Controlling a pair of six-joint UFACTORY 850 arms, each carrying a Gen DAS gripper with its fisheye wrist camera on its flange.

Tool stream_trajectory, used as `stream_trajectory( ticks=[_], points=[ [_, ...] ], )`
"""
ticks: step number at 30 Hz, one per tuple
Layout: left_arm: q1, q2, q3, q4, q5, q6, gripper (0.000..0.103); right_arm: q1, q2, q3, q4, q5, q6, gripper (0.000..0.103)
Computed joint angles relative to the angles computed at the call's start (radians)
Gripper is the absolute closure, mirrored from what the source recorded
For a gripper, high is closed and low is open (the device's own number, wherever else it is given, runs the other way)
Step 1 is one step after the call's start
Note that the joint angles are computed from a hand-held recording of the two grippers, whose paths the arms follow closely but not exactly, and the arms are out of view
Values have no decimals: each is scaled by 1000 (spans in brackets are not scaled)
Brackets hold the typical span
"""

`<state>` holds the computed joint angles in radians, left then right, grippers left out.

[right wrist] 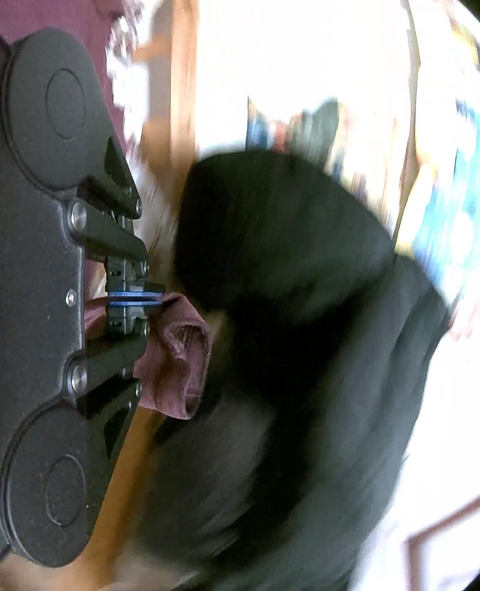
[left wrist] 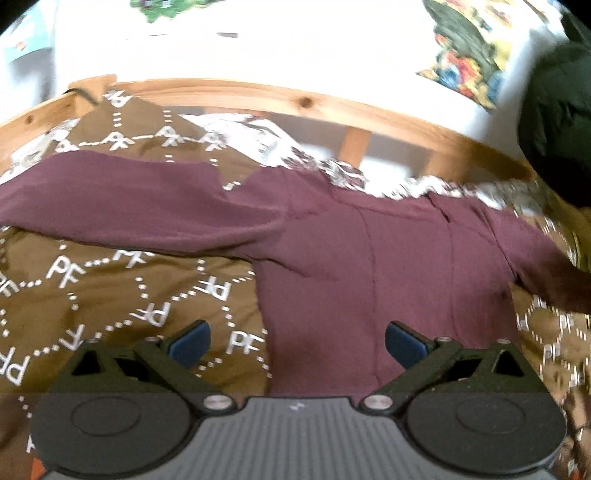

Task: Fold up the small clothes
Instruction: 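Move the right tool to a sleeve cuff and close on it, then carry the gripped sleeve across the shirt body and release it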

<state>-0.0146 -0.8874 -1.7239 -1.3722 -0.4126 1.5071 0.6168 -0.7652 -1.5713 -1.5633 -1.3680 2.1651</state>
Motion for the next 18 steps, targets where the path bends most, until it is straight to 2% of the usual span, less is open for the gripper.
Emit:
stream_trajectory(
  ticks=[3,6,10,14,18],
  points=[
    [14,-11,-24,-24,10,-51,0,17,-65,-116,-132,97,-168,102],
    [27,-23,-43,-76,20,-74,0,29,-145,-243,-189,238,-287,102],
    [35,-33,-54,-155,46,-66,1,45,-258,-403,-151,431,-403,102],
    [40,-44,-68,-205,58,-70,1,66,-339,-507,-64,588,-552,102],
    [44,-62,-92,-210,54,-89,1,78,-419,-611,66,699,-737,102]
  ],
)
